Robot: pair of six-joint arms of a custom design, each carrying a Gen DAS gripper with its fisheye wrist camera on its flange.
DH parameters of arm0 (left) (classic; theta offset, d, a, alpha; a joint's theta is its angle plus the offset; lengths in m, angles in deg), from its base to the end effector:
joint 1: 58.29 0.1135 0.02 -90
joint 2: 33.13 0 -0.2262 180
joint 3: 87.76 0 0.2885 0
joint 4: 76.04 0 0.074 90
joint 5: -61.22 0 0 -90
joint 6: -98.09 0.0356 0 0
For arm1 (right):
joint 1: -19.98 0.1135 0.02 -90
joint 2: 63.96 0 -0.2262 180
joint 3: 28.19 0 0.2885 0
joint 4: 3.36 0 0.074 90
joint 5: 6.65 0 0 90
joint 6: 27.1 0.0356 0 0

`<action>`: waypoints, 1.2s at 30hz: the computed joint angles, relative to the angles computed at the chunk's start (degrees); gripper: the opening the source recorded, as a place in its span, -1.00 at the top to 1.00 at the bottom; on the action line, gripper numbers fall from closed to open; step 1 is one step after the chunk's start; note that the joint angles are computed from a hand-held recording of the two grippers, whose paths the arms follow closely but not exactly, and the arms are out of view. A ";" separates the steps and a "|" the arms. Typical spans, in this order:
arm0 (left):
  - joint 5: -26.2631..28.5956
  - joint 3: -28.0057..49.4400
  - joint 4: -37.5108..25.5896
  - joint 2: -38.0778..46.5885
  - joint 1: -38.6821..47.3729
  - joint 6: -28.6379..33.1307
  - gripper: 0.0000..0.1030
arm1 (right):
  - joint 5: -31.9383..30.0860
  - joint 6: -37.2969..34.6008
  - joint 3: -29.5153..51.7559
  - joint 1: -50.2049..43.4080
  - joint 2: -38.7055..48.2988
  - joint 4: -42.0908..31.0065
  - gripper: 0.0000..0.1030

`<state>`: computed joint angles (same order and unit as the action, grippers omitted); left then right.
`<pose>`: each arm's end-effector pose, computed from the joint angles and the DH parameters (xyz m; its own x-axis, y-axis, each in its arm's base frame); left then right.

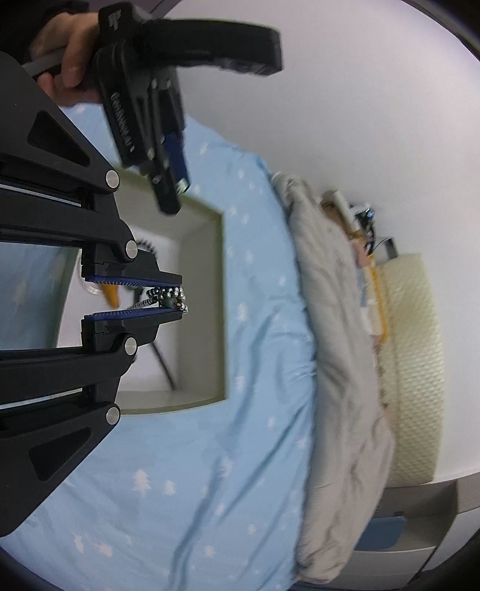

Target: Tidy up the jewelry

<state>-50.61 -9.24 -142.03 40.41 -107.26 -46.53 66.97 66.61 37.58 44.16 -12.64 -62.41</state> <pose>0.2038 -0.2140 0.2618 -0.8070 -0.2256 -0.5458 -0.1312 0.9695 -0.2068 0.2103 0.1054 0.2861 -0.6765 -0.2357 -0.6977 -0.5335 0.8099 0.2437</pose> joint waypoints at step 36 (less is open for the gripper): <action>-20.17 31.93 -31.43 7.41 -15.48 -11.10 -0.62 | -11.93 -7.32 17.38 -15.49 -5.69 -12.83 -1.00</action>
<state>-70.78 22.69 -173.46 47.83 -122.74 -57.62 55.04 59.29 54.96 28.67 -18.33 -75.23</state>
